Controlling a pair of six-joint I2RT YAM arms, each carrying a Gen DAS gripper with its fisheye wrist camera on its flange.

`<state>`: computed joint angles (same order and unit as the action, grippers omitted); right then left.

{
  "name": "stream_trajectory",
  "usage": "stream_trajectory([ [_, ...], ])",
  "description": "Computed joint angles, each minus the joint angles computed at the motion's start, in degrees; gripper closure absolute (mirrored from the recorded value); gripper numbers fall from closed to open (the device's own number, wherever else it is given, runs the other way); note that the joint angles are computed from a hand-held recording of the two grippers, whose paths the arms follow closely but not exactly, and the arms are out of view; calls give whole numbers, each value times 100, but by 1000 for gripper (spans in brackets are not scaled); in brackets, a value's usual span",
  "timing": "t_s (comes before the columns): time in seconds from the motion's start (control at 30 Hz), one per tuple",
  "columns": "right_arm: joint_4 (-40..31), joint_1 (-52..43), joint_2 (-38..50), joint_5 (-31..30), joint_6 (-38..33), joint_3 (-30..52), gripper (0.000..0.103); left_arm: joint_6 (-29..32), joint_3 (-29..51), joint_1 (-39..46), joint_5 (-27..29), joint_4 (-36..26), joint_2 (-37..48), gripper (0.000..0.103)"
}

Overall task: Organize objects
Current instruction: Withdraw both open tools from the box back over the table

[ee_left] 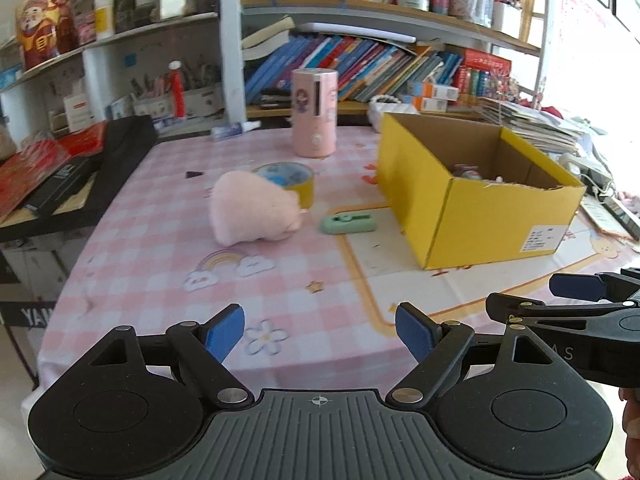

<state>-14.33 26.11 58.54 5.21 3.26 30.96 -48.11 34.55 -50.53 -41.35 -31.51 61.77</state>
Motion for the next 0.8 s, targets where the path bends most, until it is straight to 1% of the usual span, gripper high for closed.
stream_trajectory([
  [0.1,9,369,-6,140,156,0,38,-178,-64,-52,-113,-352,-257,18],
  [0.17,14,568,-1,219,237,16,35,-252,-109,-54,-172,-557,-441,18],
  [0.33,73,1037,61,421,407,84,35,-391,-169,-69,-336,-968,-803,17],
  [0.43,103,1249,70,528,452,110,34,-401,-188,-52,-409,-1114,-978,16],
  [0.5,130,1365,94,598,486,130,34,-420,-209,-57,-463,-1198,-1079,12],
  [0.8,201,1726,245,842,629,244,34,-310,-324,36,-562,-1405,-1506,12],
])
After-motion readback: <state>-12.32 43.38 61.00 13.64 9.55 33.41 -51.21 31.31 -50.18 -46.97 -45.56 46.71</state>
